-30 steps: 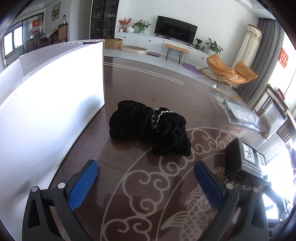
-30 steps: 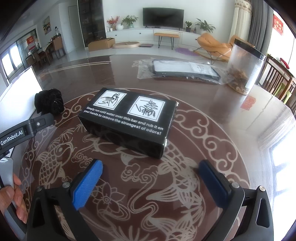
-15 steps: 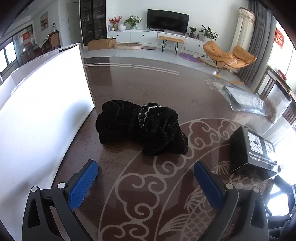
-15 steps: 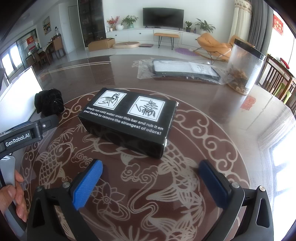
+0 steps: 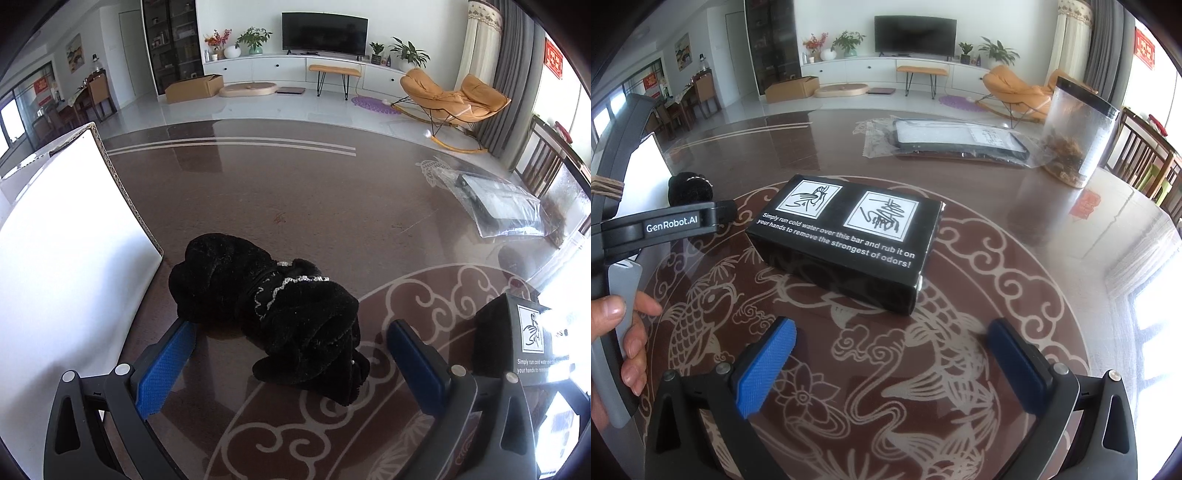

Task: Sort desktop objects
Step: 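Close the left gripper on the black velvet bundle while the right gripper approaches the soap box, then close the right gripper around the black soap box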

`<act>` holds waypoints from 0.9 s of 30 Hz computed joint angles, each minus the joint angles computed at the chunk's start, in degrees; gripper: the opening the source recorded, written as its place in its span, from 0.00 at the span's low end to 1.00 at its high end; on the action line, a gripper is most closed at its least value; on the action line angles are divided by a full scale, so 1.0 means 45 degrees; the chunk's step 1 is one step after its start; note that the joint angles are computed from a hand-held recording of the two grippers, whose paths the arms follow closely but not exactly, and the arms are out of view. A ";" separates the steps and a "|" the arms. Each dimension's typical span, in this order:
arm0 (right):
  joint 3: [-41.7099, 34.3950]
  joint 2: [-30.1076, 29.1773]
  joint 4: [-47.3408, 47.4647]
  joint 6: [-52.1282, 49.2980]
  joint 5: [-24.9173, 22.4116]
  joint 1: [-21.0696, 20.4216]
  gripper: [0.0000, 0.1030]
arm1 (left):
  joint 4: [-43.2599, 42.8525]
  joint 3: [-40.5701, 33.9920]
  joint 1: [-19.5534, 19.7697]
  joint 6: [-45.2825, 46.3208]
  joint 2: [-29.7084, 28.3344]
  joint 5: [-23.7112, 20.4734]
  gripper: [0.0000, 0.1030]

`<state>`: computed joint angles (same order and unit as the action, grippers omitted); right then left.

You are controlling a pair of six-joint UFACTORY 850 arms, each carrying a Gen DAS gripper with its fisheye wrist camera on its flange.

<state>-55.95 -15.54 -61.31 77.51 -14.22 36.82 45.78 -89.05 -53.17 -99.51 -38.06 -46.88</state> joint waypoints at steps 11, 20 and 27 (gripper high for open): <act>0.0027 0.0018 -0.0150 0.0265 -0.0066 0.0000 1.00 | 0.2002 0.1327 -0.0417 -0.2455 0.0770 0.0382 0.38; 0.0048 0.0026 -0.0311 0.0608 -0.0173 -0.0018 1.00 | 0.3513 0.3628 -0.1385 -0.4081 0.2342 0.1930 0.32; 0.0092 0.0060 -0.0420 0.0830 -0.0230 -0.0035 1.00 | 0.3434 0.4526 -0.2501 -0.4007 0.3013 0.1697 0.32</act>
